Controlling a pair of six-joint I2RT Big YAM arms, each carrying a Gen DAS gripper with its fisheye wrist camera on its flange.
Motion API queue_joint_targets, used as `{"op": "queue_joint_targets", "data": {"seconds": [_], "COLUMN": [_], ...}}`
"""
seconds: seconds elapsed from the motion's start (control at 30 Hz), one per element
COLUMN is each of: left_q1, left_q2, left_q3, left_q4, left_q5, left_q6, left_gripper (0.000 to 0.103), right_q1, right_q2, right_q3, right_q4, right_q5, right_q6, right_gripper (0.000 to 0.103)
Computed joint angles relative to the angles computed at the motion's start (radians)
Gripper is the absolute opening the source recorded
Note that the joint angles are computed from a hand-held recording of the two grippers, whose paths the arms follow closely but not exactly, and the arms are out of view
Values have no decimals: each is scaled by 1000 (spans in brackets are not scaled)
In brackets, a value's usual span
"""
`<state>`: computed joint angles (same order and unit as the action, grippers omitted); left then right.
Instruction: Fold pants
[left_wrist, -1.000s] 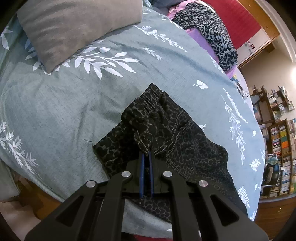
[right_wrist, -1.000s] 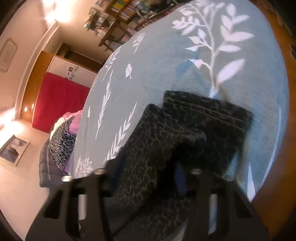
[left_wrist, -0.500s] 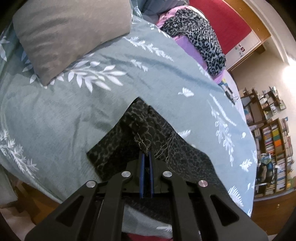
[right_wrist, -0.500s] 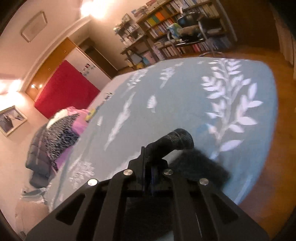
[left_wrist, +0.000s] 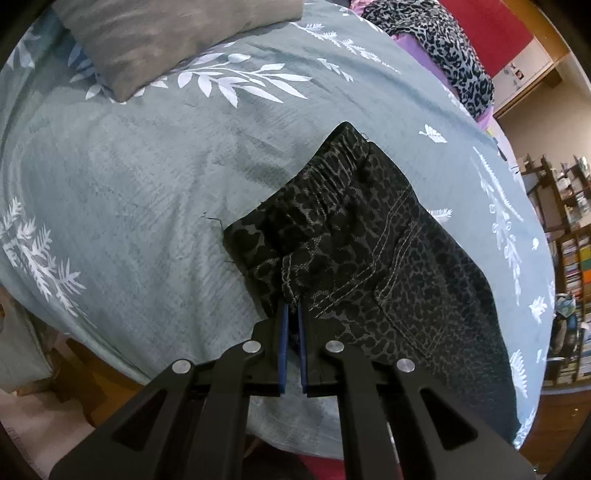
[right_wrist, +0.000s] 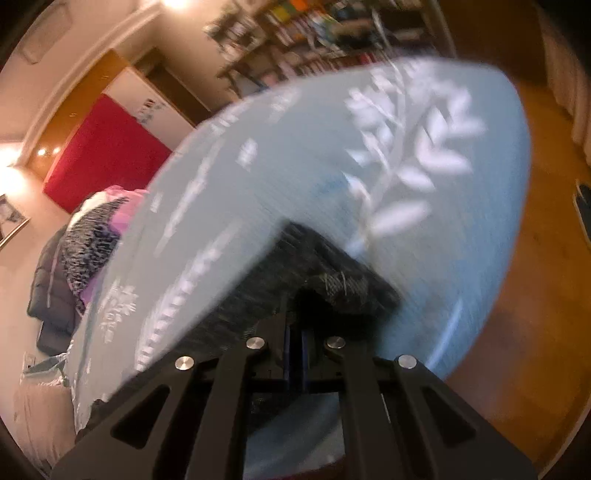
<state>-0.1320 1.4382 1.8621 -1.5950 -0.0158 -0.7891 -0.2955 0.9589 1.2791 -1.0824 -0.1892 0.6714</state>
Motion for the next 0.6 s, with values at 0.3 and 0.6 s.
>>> {"op": "queue_joint_targets", "data": {"seconds": [0.3,0.6], "left_q1": [-30,-13], "left_q2": [3,-3], "left_q3": [-25,-37], "left_q4": [-9,-13], "left_q5": [-53,-29], "left_q6": [5,24], "left_gripper": [4,7], "right_q1": [4,-97], "right_q2": [22,-1], "right_q3": [31,-78], "right_q4": [45,31], "right_q5": [-3,-127], "right_q6": [-132,-134], "right_gripper": [4,14]}}
